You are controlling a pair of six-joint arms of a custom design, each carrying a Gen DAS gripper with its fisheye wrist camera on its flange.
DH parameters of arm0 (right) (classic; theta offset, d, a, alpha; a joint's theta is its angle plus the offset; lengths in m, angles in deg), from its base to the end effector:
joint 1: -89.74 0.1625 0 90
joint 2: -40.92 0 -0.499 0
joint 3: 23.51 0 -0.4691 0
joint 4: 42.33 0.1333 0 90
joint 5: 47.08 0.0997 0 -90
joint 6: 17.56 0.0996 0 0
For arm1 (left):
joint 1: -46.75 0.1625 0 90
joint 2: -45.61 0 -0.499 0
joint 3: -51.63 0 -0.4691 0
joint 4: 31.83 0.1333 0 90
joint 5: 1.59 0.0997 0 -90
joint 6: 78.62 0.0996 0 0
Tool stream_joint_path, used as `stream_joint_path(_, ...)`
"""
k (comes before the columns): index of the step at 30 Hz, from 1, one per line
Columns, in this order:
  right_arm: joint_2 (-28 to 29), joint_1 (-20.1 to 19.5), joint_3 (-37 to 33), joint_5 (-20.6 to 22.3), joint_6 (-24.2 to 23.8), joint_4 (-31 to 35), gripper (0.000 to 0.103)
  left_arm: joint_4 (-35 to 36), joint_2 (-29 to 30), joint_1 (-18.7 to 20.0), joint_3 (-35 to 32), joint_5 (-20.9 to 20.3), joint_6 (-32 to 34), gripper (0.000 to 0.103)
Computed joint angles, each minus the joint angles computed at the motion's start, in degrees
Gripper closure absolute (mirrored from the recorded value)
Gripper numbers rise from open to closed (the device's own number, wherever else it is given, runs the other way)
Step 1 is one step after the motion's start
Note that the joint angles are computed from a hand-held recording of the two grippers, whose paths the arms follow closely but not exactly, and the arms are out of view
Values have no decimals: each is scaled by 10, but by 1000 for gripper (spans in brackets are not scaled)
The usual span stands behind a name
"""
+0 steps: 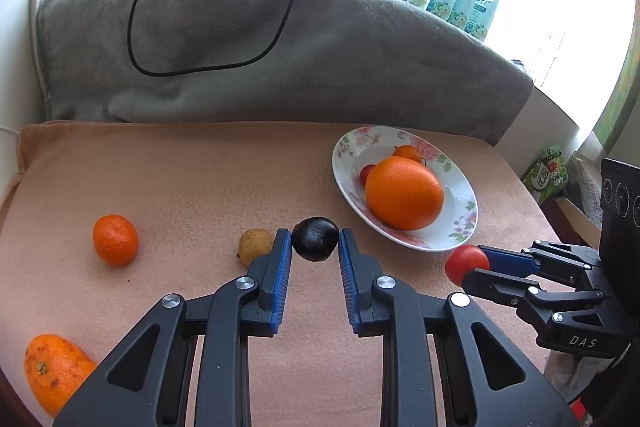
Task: Organize fruits
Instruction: 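Carry the dark cherry in the left tool and red tomato in the right tool over the plate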
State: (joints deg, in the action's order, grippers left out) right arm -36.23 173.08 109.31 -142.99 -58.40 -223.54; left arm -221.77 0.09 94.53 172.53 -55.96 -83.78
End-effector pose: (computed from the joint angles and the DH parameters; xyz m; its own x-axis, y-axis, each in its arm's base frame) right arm 0.0626 -0.5250 0.2390 -0.8039 -0.3963 0.4435 -0.5701 0.7258 -0.3850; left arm -0.2564 -0.5672 0.0324 -0.8165 0.3048 -0.4903 0.5399 0.7038 -0.4616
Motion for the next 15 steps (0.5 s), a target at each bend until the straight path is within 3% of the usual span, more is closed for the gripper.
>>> stream_joint_path(15,-20,-30,-15,8,1,-1,71,23,56,-4,-86,-18,36,81)
